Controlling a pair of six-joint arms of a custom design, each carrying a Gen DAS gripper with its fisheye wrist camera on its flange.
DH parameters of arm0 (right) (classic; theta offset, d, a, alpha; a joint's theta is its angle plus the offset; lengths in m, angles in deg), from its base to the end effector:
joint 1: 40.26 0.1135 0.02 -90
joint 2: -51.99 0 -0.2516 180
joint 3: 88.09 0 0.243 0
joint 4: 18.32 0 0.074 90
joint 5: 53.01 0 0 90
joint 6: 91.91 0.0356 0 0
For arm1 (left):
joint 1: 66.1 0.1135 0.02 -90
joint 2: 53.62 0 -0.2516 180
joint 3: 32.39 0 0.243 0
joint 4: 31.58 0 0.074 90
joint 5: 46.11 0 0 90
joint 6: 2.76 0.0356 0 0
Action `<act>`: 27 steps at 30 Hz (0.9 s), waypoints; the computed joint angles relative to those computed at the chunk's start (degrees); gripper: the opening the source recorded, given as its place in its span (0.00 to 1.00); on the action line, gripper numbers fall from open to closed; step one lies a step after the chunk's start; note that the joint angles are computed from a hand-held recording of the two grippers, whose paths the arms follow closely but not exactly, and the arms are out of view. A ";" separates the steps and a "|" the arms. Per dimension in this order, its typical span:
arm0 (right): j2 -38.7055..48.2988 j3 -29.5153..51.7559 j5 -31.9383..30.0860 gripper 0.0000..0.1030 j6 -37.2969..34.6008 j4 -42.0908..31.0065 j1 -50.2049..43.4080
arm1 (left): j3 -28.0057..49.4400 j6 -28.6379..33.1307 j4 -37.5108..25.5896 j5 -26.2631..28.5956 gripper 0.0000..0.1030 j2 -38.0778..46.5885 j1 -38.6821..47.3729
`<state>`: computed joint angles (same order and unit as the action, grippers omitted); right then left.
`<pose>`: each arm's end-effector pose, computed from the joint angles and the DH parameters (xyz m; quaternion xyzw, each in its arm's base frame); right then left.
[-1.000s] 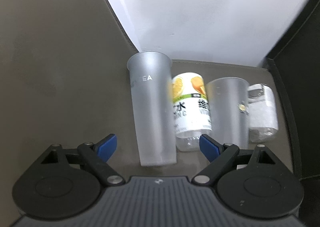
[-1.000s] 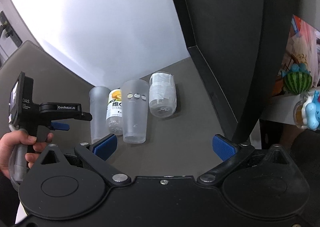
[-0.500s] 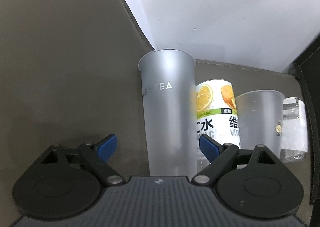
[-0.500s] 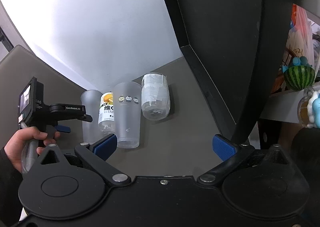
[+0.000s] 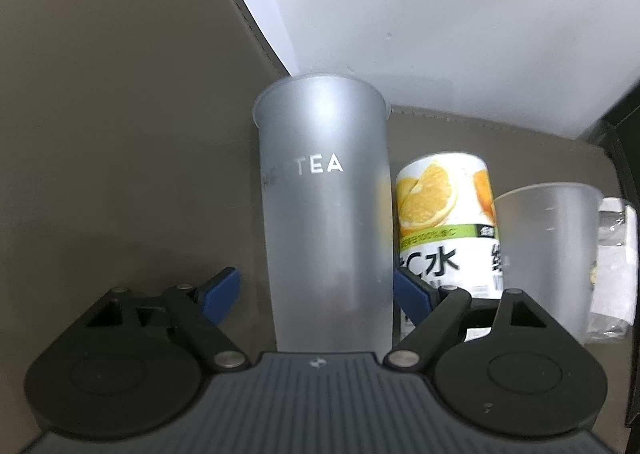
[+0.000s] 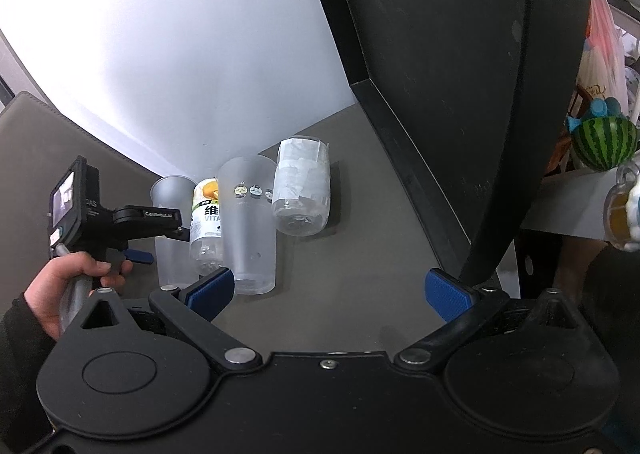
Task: Flip cup upright
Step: 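Close the left gripper around the HEYTEA cup body and lift it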
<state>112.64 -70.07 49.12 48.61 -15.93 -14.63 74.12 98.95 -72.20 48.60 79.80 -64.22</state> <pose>0.1462 0.0618 0.0979 0.2378 0.8713 0.1825 0.3884 0.4513 0.0119 0.0851 0.0919 0.9757 -0.0170 0.1981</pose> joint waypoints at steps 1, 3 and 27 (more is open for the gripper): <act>0.35 0.13 -0.05 1.00 0.08 0.11 0.06 | 0.10 -0.25 -0.81 0.87 0.73 0.14 0.43; 0.78 0.36 0.10 1.00 0.19 0.21 0.32 | 1.30 -1.01 -2.95 3.50 0.63 0.76 1.35; -5.33 -0.94 4.89 1.00 1.93 -3.17 4.73 | -16.54 3.82 0.88 6.16 0.63 -18.93 2.87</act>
